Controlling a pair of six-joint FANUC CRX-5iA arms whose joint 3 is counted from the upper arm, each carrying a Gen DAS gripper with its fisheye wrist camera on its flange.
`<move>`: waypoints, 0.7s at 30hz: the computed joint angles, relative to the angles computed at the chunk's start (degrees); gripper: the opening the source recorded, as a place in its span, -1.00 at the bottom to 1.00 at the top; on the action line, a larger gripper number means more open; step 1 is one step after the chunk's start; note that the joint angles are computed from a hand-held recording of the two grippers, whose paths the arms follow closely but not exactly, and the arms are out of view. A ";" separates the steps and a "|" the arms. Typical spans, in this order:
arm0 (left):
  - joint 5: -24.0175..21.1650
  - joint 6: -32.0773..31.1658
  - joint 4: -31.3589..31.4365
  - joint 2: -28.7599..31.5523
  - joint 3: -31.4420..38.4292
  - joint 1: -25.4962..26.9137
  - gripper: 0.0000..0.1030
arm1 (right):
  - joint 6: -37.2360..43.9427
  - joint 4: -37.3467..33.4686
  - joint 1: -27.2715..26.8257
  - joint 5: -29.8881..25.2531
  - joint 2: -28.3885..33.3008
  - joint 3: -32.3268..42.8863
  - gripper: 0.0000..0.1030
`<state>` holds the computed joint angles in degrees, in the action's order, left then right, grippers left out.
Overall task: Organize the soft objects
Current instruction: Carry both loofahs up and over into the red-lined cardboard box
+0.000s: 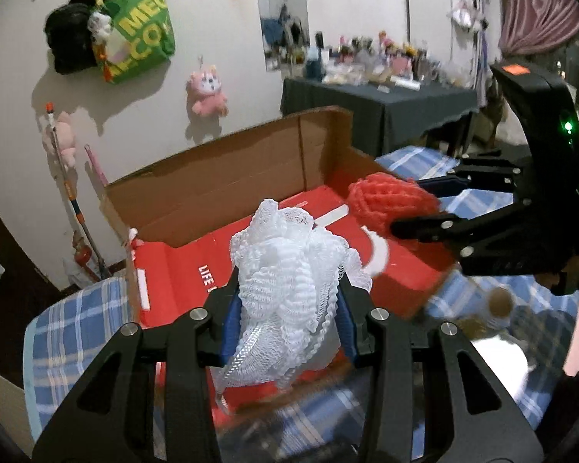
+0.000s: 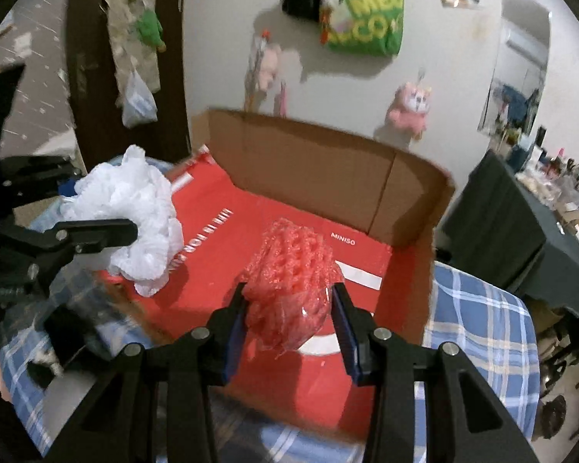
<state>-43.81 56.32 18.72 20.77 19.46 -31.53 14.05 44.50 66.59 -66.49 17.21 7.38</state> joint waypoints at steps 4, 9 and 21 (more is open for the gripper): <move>-7.11 5.09 -6.22 8.72 13.36 -0.93 -0.25 | 5.96 -5.76 -4.66 -1.20 4.24 6.33 -0.14; -13.37 8.66 -9.76 18.82 28.45 -1.50 -0.25 | 8.77 -11.55 -9.80 -0.78 7.64 10.69 -0.14; -29.58 15.72 -14.07 39.29 61.96 -1.70 -0.20 | 9.54 -17.63 -15.37 1.82 11.30 14.68 -0.11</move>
